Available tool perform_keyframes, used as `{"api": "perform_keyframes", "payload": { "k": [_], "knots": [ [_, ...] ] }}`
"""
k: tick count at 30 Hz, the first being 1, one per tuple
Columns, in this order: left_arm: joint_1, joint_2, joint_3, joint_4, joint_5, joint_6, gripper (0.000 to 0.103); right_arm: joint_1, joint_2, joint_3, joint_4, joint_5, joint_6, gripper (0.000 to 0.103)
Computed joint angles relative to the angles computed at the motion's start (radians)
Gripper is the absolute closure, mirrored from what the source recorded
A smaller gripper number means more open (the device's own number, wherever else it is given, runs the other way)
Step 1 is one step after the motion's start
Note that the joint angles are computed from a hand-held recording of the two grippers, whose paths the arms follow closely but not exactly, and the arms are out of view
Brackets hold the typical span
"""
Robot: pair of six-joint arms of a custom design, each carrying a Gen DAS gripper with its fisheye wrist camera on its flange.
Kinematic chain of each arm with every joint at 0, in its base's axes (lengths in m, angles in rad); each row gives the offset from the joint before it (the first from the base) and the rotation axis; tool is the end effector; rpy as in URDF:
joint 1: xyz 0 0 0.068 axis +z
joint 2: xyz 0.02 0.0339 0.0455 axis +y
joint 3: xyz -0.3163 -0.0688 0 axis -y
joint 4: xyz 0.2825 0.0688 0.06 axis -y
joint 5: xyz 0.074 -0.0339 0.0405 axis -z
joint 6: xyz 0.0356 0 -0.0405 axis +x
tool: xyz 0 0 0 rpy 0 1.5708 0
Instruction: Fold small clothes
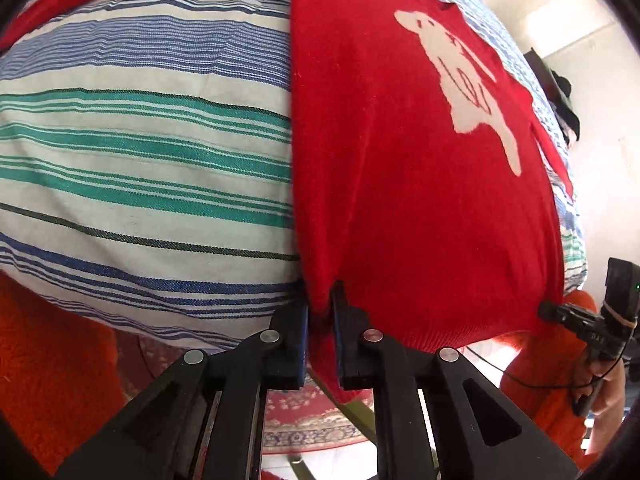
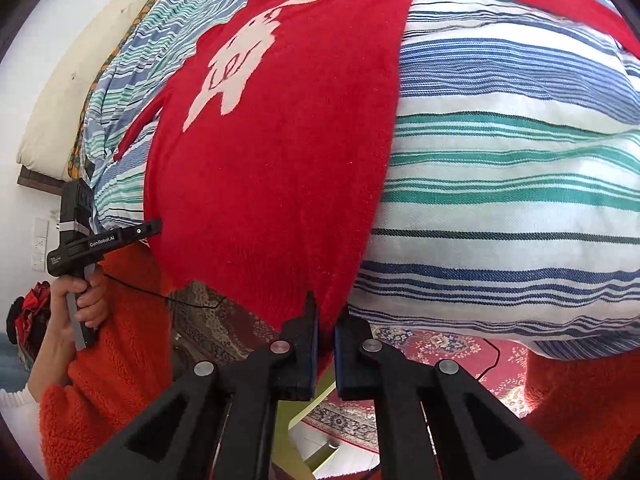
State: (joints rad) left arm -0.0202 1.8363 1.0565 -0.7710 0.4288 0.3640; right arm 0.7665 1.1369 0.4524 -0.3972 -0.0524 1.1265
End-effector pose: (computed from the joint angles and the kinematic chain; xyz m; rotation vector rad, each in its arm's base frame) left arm 0.3478 -0.0218 0.1564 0.5758 2.9266 -0.6348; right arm 0.1394 0.1368 0.1716 0.4889 2.7904 0.6170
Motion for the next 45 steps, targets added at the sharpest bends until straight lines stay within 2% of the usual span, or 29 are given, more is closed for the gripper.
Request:
{"api": "perform_keyframes", "payload": {
  "k": [1, 2, 4, 6, 7, 10, 12, 14, 17, 19, 21, 23, 25, 28, 33, 38, 41, 45],
  "knots": [
    [0.006, -0.005, -0.003, -0.002, 0.006, 0.002, 0.079, 0.007, 0.013, 0.009, -0.012, 0.011, -0.001, 0.086],
    [0.019, -0.014, -0.009, -0.001, 0.013, 0.002, 0.078, 0.012, 0.038, 0.024, -0.037, 0.023, 0.006, 0.07],
    [0.045, -0.049, -0.031, 0.024, 0.015, -0.016, 0.067, 0.023, 0.039, 0.03, -0.077, 0.053, 0.048, 0.052],
    [0.064, -0.115, -0.075, 0.105, -0.001, -0.06, 0.056, 0.067, -0.019, 0.032, -0.131, 0.139, 0.111, 0.052],
    [0.068, -0.155, -0.104, 0.165, -0.021, -0.091, 0.049, 0.097, -0.055, 0.04, -0.177, 0.206, 0.143, 0.052],
    [0.049, -0.255, -0.168, 0.32, -0.075, -0.171, 0.037, 0.213, -0.076, 0.123, -0.344, 0.44, 0.241, 0.052],
    [0.006, -0.285, -0.182, 0.375, -0.098, -0.185, 0.036, 0.248, -0.068, 0.17, -0.375, 0.543, 0.218, 0.052],
    [-0.047, -0.282, -0.167, 0.381, -0.114, -0.168, 0.033, 0.238, -0.055, 0.194, -0.321, 0.595, 0.104, 0.052],
    [-0.122, -0.261, -0.15, 0.377, -0.106, -0.142, 0.027, 0.168, 0.007, 0.208, -0.158, 0.557, -0.106, 0.052],
    [-0.171, -0.233, -0.16, 0.392, -0.125, -0.129, 0.023, 0.13, 0.058, 0.19, -0.047, 0.504, -0.182, 0.052],
    [-0.207, -0.167, -0.159, 0.366, -0.151, -0.11, 0.023, 0.086, 0.131, 0.166, 0.01, 0.42, -0.184, 0.052],
    [-0.22, -0.146, -0.21, 0.407, -0.191, -0.082, 0.023, 0.048, 0.218, 0.134, 0.024, 0.319, -0.147, 0.052],
    [-0.235, -0.175, -0.246, 0.442, -0.221, -0.062, 0.02, 0.051, 0.191, 0.056, 0.119, 0.312, -0.117, 0.052],
    [-0.229, -0.204, -0.257, 0.453, -0.203, -0.067, 0.018, 0.037, 0.158, 0.036, 0.134, 0.302, -0.112, 0.052],
    [-0.188, -0.252, -0.282, 0.512, -0.171, -0.113, 0.019, 0.07, 0.189, 0.069, 0.098, 0.346, -0.116, 0.052],
    [-0.161, -0.249, -0.278, 0.56, -0.189, -0.161, 0.019, 0.164, 0.143, 0.108, 0.009, 0.517, -0.083, 0.051],
    [-0.154, -0.23, -0.267, 0.57, -0.198, -0.187, 0.019, 0.214, 0.114, 0.122, -0.044, 0.615, -0.049, 0.043],
    [-0.156, -0.235, -0.275, 0.603, -0.219, -0.202, 0.019, 0.228, 0.118, 0.134, -0.092, 0.647, -0.012, 0.043]
  ]
}}
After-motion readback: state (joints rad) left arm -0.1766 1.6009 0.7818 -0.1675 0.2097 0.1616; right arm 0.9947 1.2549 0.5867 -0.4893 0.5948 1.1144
